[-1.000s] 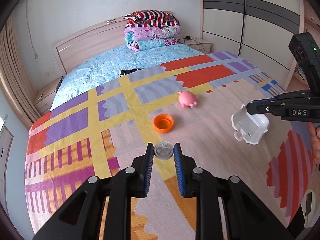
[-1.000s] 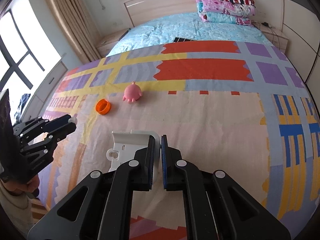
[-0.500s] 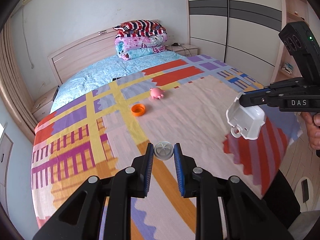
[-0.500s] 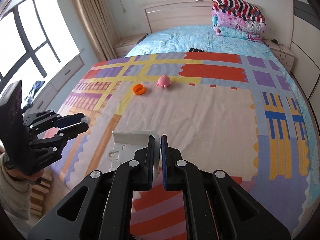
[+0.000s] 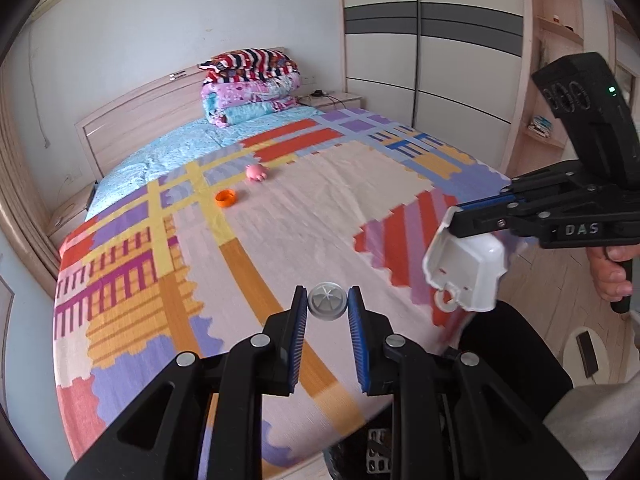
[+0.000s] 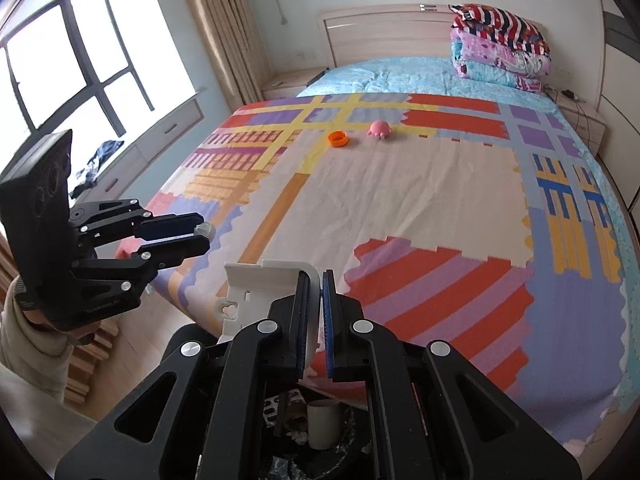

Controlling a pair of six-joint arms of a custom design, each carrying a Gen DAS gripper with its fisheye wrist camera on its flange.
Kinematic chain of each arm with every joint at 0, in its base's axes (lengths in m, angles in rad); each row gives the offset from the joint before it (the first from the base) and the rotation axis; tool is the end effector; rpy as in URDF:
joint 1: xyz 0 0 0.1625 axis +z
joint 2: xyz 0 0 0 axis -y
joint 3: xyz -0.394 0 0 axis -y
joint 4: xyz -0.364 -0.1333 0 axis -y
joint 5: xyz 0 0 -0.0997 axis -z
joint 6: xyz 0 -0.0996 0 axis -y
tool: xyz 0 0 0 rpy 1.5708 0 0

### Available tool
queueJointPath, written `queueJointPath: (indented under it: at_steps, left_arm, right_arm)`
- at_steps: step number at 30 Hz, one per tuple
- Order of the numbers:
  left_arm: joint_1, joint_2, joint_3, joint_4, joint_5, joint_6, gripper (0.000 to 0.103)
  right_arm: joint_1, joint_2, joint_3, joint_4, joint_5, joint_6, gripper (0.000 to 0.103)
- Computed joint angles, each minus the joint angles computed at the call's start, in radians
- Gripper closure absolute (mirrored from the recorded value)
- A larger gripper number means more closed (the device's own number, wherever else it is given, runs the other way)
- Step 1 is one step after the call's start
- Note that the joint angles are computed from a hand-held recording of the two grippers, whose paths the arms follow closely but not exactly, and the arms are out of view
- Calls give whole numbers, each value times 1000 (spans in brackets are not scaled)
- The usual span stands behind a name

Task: Collect trash
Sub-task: 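Carry the white cap and white tray in both tools over the trash bin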

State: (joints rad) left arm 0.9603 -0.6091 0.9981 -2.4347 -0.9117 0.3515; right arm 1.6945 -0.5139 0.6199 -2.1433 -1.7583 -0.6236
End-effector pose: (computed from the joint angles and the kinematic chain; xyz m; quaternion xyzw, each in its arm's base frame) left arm -0.2906 -0.7543 0.2254 0.3580 0.8505 -0.2613 0.2832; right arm 0.2173 -0.8176 0.2751 0.3334 -0.9097 0.2004 0.1452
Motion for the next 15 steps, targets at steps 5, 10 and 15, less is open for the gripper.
queueJointPath:
  at_steps: [5,10,15]
  left_arm:
    - [-3,-64,134,-13,-31,-59,83]
    - [-6,-117,253,-32,-47,-113,83]
    - [2,-151,345,-34,-79,-178,83]
  right_arm:
    - [-16,-70,169,-44,-26,-1,95]
    - [-34,-116,286,-70,-36,7,96]
    - [-58,-139,364,-65,-42,34,95]
